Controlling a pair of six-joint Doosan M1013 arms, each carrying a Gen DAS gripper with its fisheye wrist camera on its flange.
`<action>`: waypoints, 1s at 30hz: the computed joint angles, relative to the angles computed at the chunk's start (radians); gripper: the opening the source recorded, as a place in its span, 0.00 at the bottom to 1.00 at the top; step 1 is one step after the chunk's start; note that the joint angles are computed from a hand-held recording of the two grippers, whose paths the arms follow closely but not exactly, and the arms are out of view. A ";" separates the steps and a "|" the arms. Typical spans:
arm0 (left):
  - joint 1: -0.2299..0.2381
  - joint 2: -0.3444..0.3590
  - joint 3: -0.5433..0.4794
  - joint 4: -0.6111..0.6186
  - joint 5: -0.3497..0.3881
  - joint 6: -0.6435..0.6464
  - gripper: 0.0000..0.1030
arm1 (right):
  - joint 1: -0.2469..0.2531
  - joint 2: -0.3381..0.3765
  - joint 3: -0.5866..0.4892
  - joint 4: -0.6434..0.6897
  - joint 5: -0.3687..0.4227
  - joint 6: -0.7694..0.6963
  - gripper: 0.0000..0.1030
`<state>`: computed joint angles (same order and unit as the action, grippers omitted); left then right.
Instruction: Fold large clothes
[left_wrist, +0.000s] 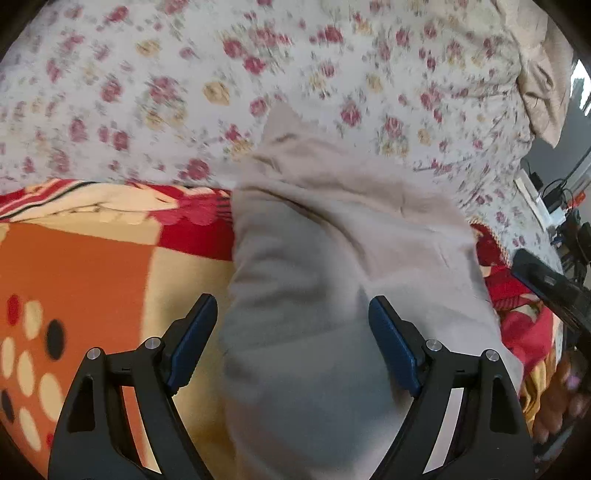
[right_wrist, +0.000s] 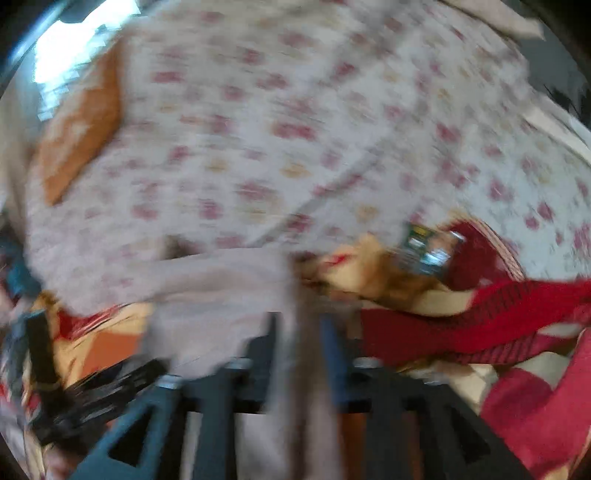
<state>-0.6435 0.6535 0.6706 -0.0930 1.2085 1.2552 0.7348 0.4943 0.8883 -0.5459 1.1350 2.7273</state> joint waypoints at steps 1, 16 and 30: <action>-0.001 -0.012 0.017 0.011 -0.010 -0.007 0.82 | 0.010 0.000 -0.005 0.001 -0.032 -0.026 0.60; 0.003 0.056 -0.035 -0.054 0.050 -0.002 0.83 | -0.025 0.123 -0.081 0.058 0.124 -0.043 0.42; 0.008 -0.141 0.255 -0.061 -0.039 0.086 0.83 | 0.075 -0.023 0.106 0.110 0.010 -0.098 0.57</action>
<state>-0.6355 0.5130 0.9259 -0.1538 1.1690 1.3410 0.8097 0.4716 0.9940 -0.4359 1.1454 2.6295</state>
